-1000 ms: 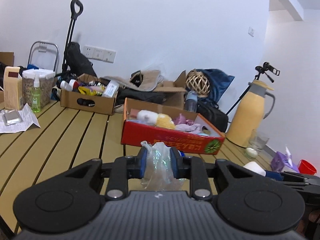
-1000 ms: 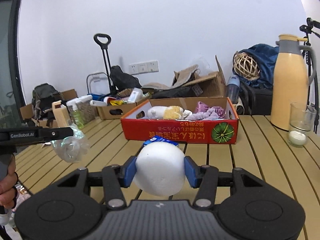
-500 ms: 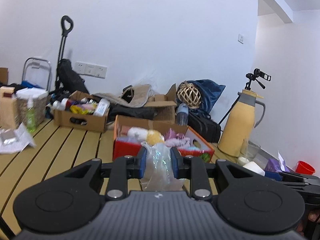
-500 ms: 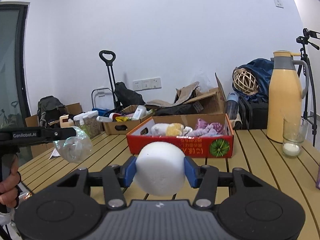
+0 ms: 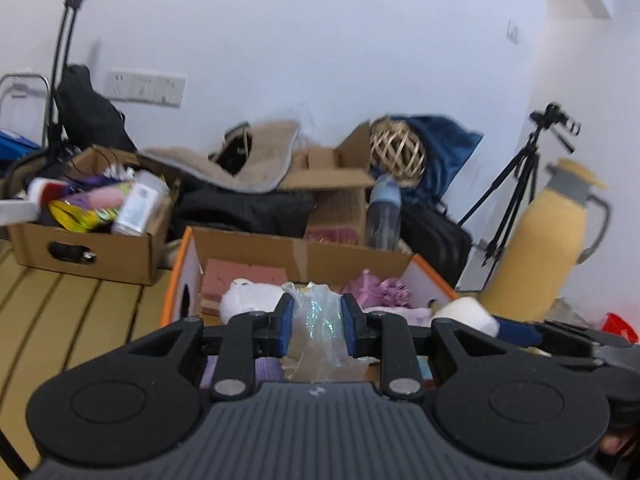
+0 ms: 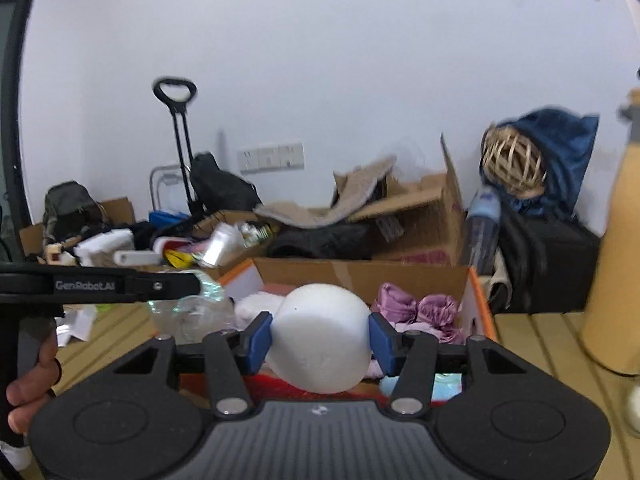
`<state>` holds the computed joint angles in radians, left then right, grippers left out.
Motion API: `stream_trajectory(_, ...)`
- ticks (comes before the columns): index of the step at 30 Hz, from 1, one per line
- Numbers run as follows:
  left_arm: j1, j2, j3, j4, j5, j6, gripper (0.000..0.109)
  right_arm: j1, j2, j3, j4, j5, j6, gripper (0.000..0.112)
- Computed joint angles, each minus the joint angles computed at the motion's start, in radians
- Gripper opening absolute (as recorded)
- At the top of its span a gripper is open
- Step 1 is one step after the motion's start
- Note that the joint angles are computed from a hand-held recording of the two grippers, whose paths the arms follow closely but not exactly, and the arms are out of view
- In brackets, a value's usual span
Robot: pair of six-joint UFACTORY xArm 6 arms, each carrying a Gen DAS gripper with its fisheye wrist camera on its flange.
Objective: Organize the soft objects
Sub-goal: 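Carry the bag and foam ball into the box and open both grippers, then withdraw both grippers from the box toward the small blue carton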
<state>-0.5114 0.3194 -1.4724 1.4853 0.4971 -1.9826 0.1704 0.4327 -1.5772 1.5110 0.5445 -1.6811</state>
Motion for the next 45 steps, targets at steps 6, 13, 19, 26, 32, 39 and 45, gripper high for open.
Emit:
stream_trajectory(6,0.042,0.132,-0.087,-0.132,-0.047,0.141,0.034,0.023,0.198,-0.183,-0.181,-0.019,0.207,0.057)
stream_trajectory(13,0.018,0.113,-0.067,-0.042,-0.027,0.124,0.077,-0.014,0.125,-0.104,0.005,0.054,0.068,0.081)
stream_trajectory(19,-0.078,-0.058,0.099,0.049,0.113,0.090,0.088,-0.043,-0.074,0.100,0.161,0.028,-0.074,0.083)
stream_trajectory(26,-0.243,-0.296,0.301,0.042,0.334,0.025,0.094,-0.114,-0.387,0.438,0.295,0.052,-0.180,0.087)
stream_trajectory(32,-0.437,-0.410,0.415,-0.009,0.531,-0.051,0.096,-0.192,-0.621,0.691,0.257,0.134,-0.213,0.088)
stream_trajectory(39,-0.683,-0.423,0.466,-0.108,0.788,-0.142,0.099,-0.304,-0.832,0.918,0.134,0.243,-0.185,0.089)
stream_trajectory(45,-0.821,-0.450,0.516,-0.170,0.914,-0.215,0.100,-0.334,-0.953,1.042,0.054,0.248,-0.163,0.089)
